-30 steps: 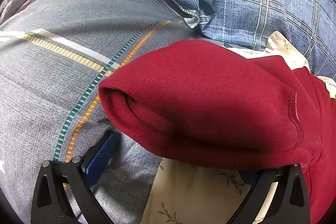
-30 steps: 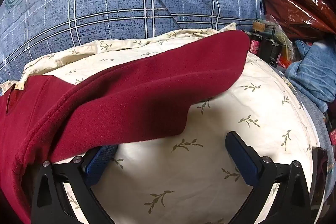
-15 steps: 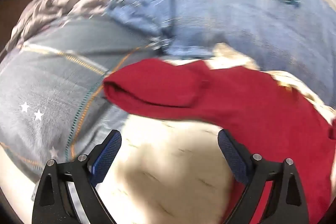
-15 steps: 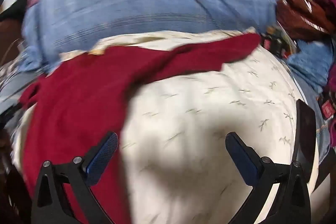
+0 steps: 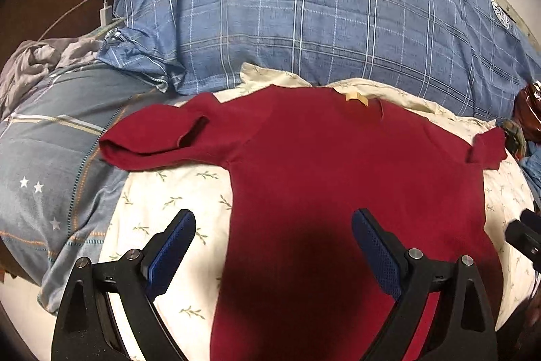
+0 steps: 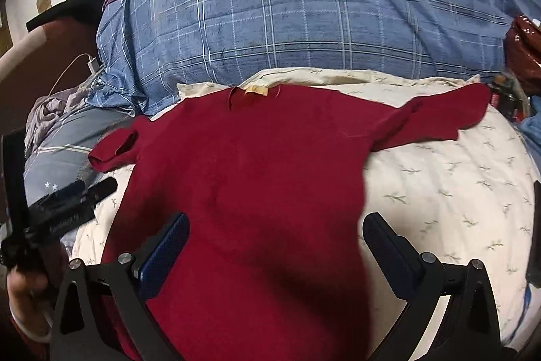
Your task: Fold small clothes
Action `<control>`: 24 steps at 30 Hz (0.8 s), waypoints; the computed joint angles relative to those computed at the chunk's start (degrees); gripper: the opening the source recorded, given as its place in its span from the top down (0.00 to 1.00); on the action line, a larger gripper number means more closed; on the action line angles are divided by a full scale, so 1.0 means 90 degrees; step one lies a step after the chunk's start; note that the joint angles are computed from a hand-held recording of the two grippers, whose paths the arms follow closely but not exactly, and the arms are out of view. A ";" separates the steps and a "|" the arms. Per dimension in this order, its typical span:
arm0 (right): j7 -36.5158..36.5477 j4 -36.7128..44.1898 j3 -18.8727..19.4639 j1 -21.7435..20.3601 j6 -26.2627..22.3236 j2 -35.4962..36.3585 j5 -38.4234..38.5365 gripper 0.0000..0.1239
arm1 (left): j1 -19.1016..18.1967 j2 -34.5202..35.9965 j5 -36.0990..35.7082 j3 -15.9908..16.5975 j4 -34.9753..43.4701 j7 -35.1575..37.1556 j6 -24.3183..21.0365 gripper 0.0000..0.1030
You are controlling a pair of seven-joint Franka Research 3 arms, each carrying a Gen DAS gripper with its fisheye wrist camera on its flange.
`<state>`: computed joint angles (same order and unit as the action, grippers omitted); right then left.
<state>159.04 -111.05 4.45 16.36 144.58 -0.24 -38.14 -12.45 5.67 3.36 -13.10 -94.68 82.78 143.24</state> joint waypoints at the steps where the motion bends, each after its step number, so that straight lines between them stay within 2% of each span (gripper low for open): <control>1: 0.0062 0.0023 -0.0002 -0.0001 0.0013 0.0038 -0.0047 0.17 | 0.0012 0.0077 0.0038 0.0019 0.0062 0.0003 0.0050 0.09; 4: 0.0203 0.0064 -0.0019 0.0006 0.0093 0.0115 -0.0135 0.17 | -0.0023 0.0064 0.0258 0.0017 -0.0042 -0.0099 0.0259 0.09; 9: -0.0007 0.0331 -0.0106 0.0091 -0.0127 0.0366 0.0012 0.17 | -0.0204 0.0942 0.0532 -0.0001 0.1037 -0.0418 -0.0303 0.09; 16: 0.0373 0.0456 -0.0276 0.0179 0.0006 0.0614 -0.0137 0.17 | -0.0338 0.1748 0.0868 0.0095 0.1859 -0.0781 -0.0257 0.09; 20: 0.0339 0.0649 -0.0377 0.0251 -0.0161 0.0811 -0.0139 0.17 | -0.0410 0.1957 0.1130 0.0203 0.1887 -0.1040 0.0063 0.09; 24: 0.0229 0.0823 -0.0458 0.0327 -0.0265 0.0988 -0.0146 0.17 | -0.0380 0.2149 0.1130 0.0144 0.1978 -0.0982 0.0079 0.09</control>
